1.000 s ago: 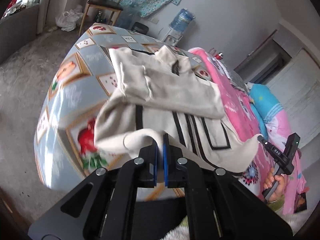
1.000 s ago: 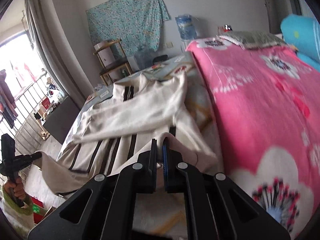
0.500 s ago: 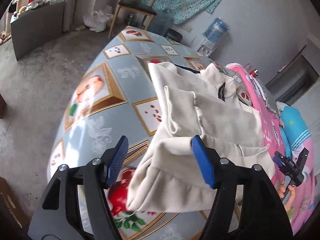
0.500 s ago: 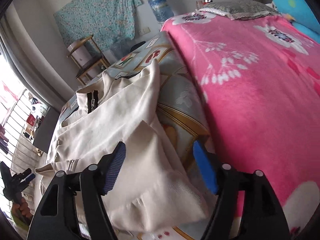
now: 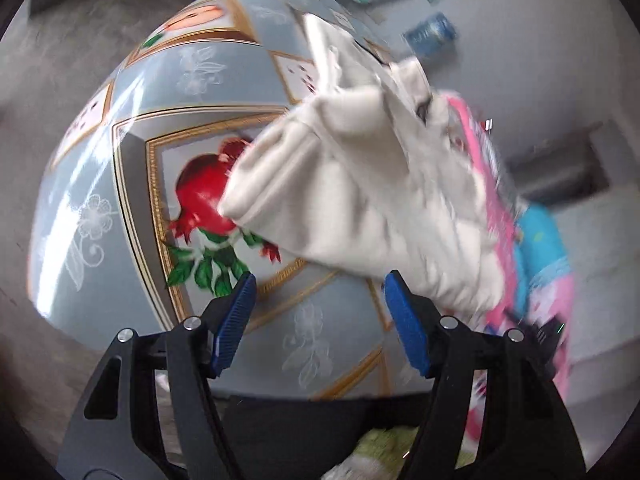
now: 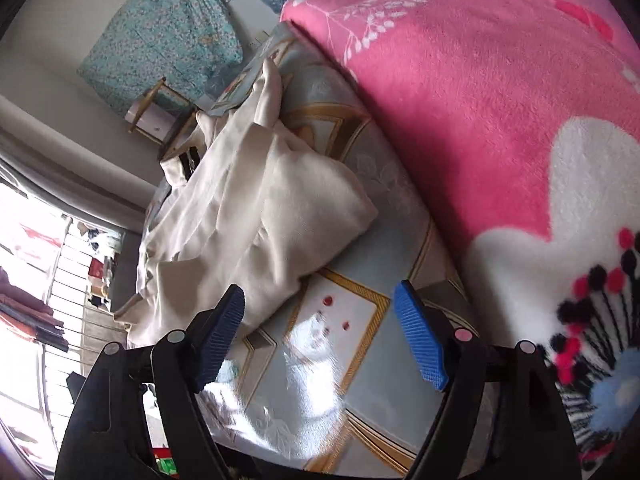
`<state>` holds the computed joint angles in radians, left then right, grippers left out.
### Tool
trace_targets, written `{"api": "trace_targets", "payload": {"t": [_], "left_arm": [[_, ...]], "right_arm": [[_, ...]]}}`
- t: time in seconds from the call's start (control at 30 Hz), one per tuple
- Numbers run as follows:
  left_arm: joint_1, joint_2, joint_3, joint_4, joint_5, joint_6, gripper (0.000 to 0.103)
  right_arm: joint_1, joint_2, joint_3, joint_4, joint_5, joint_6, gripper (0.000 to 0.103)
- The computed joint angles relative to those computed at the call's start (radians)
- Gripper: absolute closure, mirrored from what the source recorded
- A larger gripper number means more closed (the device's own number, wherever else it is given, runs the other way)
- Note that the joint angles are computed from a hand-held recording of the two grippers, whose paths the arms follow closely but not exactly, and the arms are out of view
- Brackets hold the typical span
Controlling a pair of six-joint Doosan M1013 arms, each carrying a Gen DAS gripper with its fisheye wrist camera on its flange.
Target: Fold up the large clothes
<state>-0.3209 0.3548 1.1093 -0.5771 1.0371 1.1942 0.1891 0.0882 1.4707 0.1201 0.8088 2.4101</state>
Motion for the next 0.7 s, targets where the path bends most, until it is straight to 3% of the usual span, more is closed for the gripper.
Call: {"api": "trace_targets", "payload": {"t": [0.07, 0.17, 0.23, 0.3, 0.37, 0.4, 0.53, 0.63, 0.7], "left_arm": [[0.016, -0.006, 0.035, -0.075, -0.077, -0.006, 0.034], [0.021, 0.003, 0.039, -0.096, -0.127, -0.015, 0.034], [0.014, 0.001, 0.041, -0.074, -0.155, -0.043, 0.035], [-0.006, 0.006, 0.022, 0.024, -0.164, -0.107, 0.039], [-0.031, 0.021, -0.019, 0.158, -0.135, -0.172, 0.058], [-0.042, 0.03, -0.04, 0.214, -0.114, -0.181, 0.061], [-0.097, 0.046, -0.102, 0.457, -0.051, -0.126, 0.089], [-0.143, 0.031, -0.112, 0.633, -0.075, -0.09, 0.095], [-0.152, 0.004, -0.09, 0.659, -0.113, -0.078, 0.095]], "right_arm": [[-0.004, 0.002, 0.005, 0.013, -0.04, -0.003, 0.027], [-0.007, 0.011, 0.015, 0.009, -0.104, 0.029, 0.027], [-0.001, 0.021, 0.006, -0.04, -0.12, 0.074, 0.027], [0.018, 0.036, -0.017, -0.164, -0.104, 0.16, 0.028], [0.037, 0.055, -0.048, -0.277, -0.054, 0.232, 0.041], [0.042, 0.059, -0.054, -0.311, -0.038, 0.248, 0.045], [0.062, 0.083, -0.095, -0.411, 0.017, 0.246, 0.08], [0.105, 0.09, -0.135, -0.539, 0.073, 0.223, 0.086], [0.123, 0.088, -0.15, -0.58, 0.092, 0.208, 0.088]]}}
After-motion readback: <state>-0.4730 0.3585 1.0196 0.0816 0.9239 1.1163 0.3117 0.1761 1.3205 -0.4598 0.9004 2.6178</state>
